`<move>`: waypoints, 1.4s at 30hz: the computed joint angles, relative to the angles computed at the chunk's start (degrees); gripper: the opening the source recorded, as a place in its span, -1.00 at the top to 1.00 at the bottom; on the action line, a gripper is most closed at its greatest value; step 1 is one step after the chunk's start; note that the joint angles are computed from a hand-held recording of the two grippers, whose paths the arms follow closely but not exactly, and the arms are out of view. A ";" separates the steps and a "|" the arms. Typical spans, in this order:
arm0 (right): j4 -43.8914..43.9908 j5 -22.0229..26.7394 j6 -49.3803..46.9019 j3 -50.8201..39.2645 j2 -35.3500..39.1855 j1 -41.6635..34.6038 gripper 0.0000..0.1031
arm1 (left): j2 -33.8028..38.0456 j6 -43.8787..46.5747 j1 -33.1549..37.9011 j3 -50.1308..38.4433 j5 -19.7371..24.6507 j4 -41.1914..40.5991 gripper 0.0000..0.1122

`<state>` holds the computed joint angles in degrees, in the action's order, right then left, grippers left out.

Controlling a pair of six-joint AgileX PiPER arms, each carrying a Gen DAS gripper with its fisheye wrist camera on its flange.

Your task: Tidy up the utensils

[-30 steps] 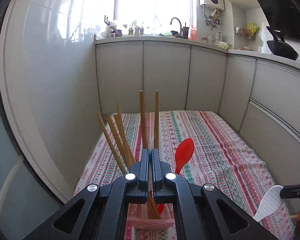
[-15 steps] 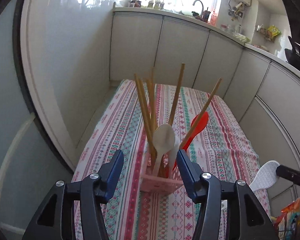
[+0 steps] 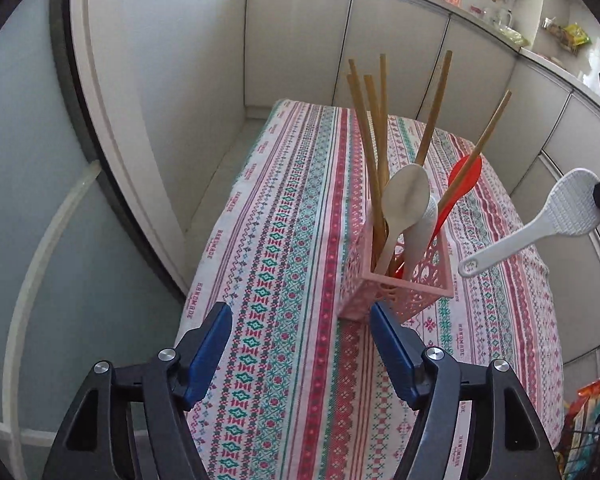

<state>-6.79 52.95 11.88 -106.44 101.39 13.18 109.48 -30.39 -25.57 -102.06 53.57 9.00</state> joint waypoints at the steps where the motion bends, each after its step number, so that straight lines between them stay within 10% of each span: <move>1: -3.02 0.61 1.58 -1.49 1.27 1.46 0.95 | -0.07 0.46 0.21 0.37 -0.05 -0.46 -0.29; 17: -17.91 9.97 4.63 -16.34 15.57 10.68 0.95 | 0.17 4.75 1.85 0.34 0.24 -4.05 -0.30; 22: 0.20 8.28 -1.27 -16.08 14.57 5.52 0.87 | -0.03 4.52 1.60 0.16 0.41 -4.16 -0.38; 30: 13.21 4.55 -4.65 -7.19 6.04 -1.06 0.29 | -1.77 1.94 -0.45 -0.51 3.13 -2.36 -0.49; 42: 8.02 5.05 -0.65 13.96 -16.32 -7.00 -0.53 | -13.14 -10.52 -12.53 3.23 7.44 12.62 -0.84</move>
<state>1.23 58.00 11.23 -92.48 85.06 6.18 96.34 -40.91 -38.10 -98.83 61.01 21.62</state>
